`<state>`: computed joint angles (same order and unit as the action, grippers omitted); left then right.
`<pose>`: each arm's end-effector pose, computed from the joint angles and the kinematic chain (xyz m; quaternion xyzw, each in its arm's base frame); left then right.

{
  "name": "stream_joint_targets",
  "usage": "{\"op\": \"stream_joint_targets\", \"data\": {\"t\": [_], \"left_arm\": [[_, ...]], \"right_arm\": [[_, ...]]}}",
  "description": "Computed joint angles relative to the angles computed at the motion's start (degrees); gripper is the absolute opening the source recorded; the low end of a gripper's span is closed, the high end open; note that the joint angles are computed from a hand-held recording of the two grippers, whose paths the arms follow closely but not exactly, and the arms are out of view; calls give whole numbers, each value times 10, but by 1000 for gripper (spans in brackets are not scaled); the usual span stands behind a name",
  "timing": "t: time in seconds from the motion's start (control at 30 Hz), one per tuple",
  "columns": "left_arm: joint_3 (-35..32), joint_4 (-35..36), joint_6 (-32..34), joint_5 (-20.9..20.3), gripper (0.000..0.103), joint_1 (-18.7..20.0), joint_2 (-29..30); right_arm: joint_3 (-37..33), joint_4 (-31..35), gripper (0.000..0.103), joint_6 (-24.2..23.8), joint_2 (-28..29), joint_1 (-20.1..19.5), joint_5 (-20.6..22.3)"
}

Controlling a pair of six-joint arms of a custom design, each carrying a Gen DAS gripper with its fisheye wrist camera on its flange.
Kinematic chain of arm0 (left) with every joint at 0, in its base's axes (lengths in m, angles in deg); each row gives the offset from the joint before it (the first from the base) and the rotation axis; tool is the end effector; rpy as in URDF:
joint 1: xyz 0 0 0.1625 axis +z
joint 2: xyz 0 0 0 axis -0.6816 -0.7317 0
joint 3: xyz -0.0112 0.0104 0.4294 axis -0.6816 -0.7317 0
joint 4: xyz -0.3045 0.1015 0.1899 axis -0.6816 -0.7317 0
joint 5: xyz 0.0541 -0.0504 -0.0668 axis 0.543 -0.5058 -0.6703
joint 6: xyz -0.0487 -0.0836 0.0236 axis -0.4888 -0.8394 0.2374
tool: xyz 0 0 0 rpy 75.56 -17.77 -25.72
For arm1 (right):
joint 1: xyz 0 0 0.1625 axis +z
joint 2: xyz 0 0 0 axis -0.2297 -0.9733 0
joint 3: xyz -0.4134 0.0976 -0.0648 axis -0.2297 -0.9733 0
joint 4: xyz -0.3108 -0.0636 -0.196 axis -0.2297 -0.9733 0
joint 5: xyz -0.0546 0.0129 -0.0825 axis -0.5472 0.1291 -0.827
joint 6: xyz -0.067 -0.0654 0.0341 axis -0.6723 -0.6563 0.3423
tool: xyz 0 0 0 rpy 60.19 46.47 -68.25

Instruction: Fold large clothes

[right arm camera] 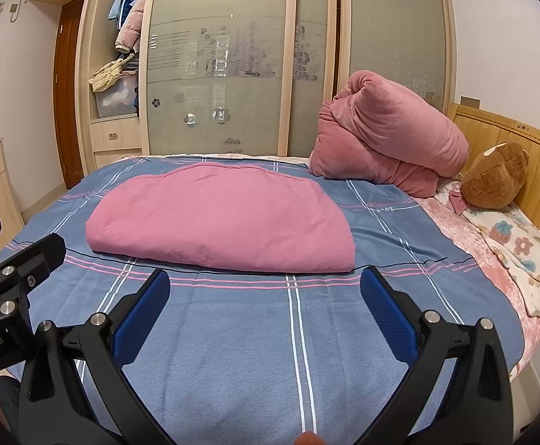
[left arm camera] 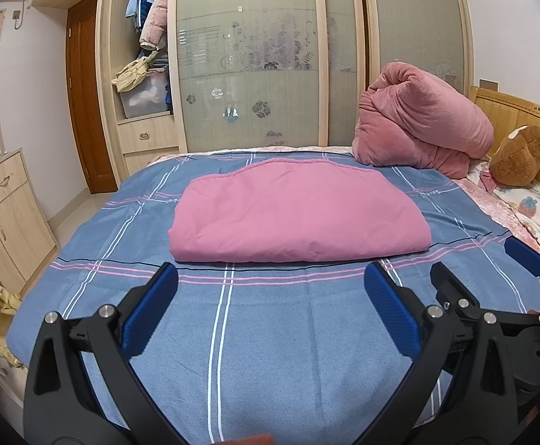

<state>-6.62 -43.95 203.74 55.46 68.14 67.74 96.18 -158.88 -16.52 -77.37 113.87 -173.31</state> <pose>-0.4934 -0.4672 0.0509 0.3565 0.8029 -0.4069 0.2505 0.1424 -0.4255 0.3768 0.0475 -0.7297 0.5296 0.4299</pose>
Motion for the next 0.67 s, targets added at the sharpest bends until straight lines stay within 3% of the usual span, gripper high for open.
{"op": "stream_joint_targets", "data": {"t": [0.33,0.67], "left_arm": [[18,-22,2,-17,101,-4,-8],[13,-9,-1,14,101,2,-14]], "right_arm": [[-1,2,102,0,-1,0,0],[1,-7,102,-8,2,-3,3]]}}
